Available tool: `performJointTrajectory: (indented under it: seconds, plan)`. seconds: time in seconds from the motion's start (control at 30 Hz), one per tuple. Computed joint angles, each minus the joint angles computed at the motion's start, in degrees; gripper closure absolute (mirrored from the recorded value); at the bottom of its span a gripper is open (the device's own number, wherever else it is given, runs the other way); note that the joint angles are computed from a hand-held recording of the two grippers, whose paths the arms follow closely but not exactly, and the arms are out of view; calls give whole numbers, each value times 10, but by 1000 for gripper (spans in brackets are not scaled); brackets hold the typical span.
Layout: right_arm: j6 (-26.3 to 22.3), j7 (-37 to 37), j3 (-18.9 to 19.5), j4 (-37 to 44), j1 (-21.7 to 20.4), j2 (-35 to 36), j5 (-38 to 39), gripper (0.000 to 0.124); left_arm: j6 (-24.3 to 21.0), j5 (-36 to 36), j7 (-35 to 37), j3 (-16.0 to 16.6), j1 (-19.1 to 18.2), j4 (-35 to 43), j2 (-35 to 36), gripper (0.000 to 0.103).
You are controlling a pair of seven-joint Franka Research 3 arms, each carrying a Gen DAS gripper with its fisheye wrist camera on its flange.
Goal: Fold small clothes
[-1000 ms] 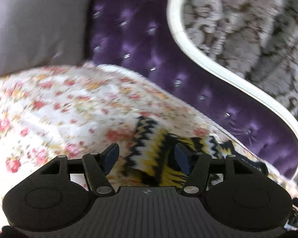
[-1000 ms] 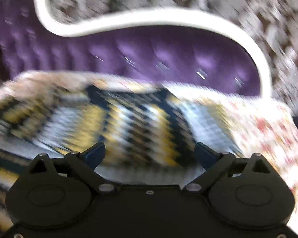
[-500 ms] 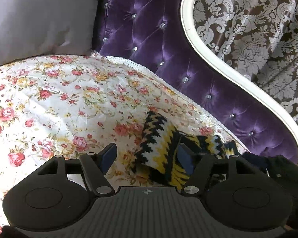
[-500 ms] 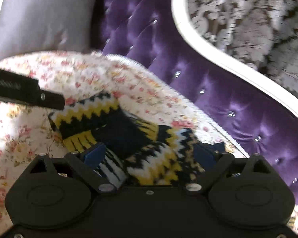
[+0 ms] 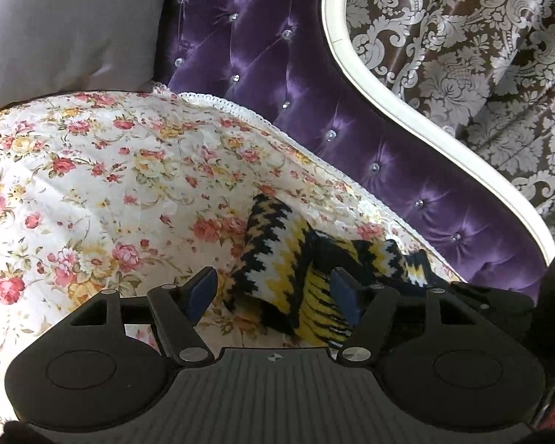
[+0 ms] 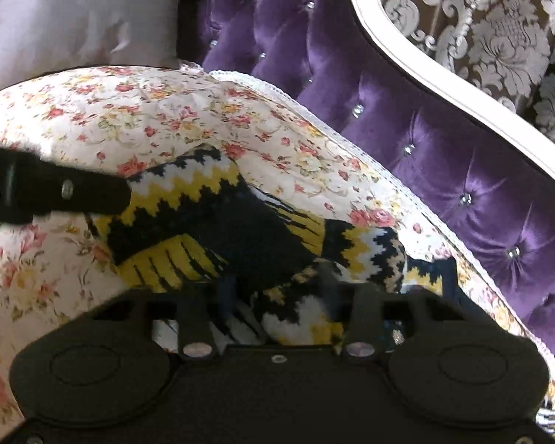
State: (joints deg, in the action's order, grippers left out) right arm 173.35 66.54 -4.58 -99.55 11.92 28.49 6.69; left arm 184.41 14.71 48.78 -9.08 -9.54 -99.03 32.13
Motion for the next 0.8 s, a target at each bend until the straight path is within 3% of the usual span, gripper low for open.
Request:
performJointTrajectory:
  seconds: [0.03, 0.07, 0.23, 0.3, 0.47, 0.53, 0.7, 0.77, 0.8]
  plan:
    - [-1, 1, 4, 1, -5, -1, 6, 100, 1, 1, -2, 7, -6, 0, -1, 37]
    - [2, 6, 7, 0, -8, -3, 14, 107, 2, 1, -3, 11, -9, -1, -2, 37]
    - [40, 10, 47, -22, -55, -30, 74, 110, -2, -1, -5, 2, 2, -5, -2, 37]
    - [48, 9, 64, -33, -78, -45, 102, 110, -3, -3, -2, -11, 14, -5, -1, 37]
    - [47, 15, 95, -59, -141, -77, 180, 110, 9, -2, -8, 5, 1, -7, -5, 37]
    - [32, 19, 103, -61, -165, -79, 218, 110, 4, -1, -5, -4, 7, -4, -2, 37]
    - [-9, 67, 66, -68, -169, -68, 252, 109, -2, 1, 1, -10, 10, -1, -1, 37]
    - [-27, 53, 85, -67, -193, -65, 282, 97, -4, 0, 2, -8, 8, 2, 1, 37]
    - [-31, 41, 97, -66, -207, -63, 307, 97, -6, 0, 2, -7, 7, 4, 3, 37]
